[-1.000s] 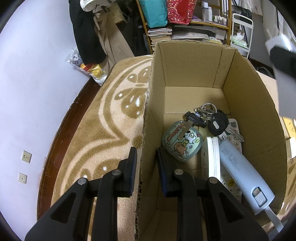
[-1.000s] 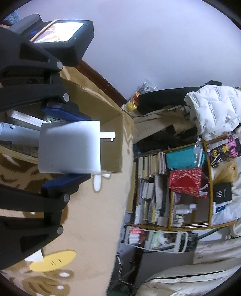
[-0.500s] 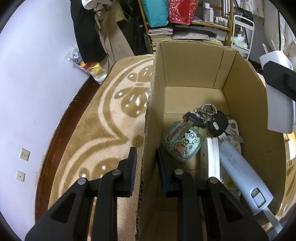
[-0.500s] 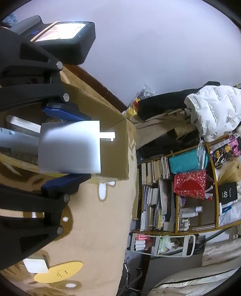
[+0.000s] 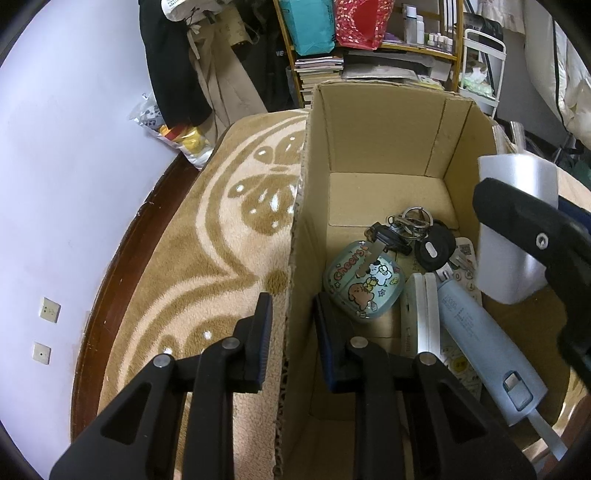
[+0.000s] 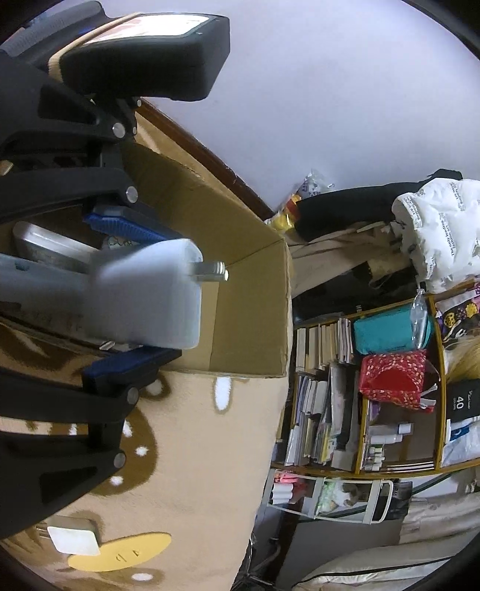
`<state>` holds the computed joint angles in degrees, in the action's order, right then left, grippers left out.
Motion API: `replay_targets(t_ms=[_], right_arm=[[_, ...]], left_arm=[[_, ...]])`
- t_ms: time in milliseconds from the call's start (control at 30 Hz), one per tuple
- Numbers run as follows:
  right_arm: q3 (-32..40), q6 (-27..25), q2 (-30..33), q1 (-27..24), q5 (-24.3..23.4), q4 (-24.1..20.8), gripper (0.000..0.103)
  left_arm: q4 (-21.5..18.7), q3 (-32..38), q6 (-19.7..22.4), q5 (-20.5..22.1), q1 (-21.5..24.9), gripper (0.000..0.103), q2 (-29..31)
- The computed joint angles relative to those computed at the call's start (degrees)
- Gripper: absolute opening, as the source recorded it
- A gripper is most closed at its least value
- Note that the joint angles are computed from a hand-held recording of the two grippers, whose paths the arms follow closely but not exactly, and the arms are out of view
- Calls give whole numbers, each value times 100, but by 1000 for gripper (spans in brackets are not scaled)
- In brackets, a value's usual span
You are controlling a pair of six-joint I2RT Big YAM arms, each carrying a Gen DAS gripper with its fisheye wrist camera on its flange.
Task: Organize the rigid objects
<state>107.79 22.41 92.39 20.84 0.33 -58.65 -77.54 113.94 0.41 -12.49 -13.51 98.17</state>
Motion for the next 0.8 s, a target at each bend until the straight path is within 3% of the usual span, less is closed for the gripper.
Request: replay_targets(t_ms=[167,600,800], right_arm=[[77,88,34,14,80,-33,56],[188,0,-6,53,289,-131,57],[330,-82,-24,29,387,-240,67]], left_arm=[[-62,52,-64,159,60,24,24],[-43,37,-76,97,34,23,31],[-45,38,-72,96,34,23,33]])
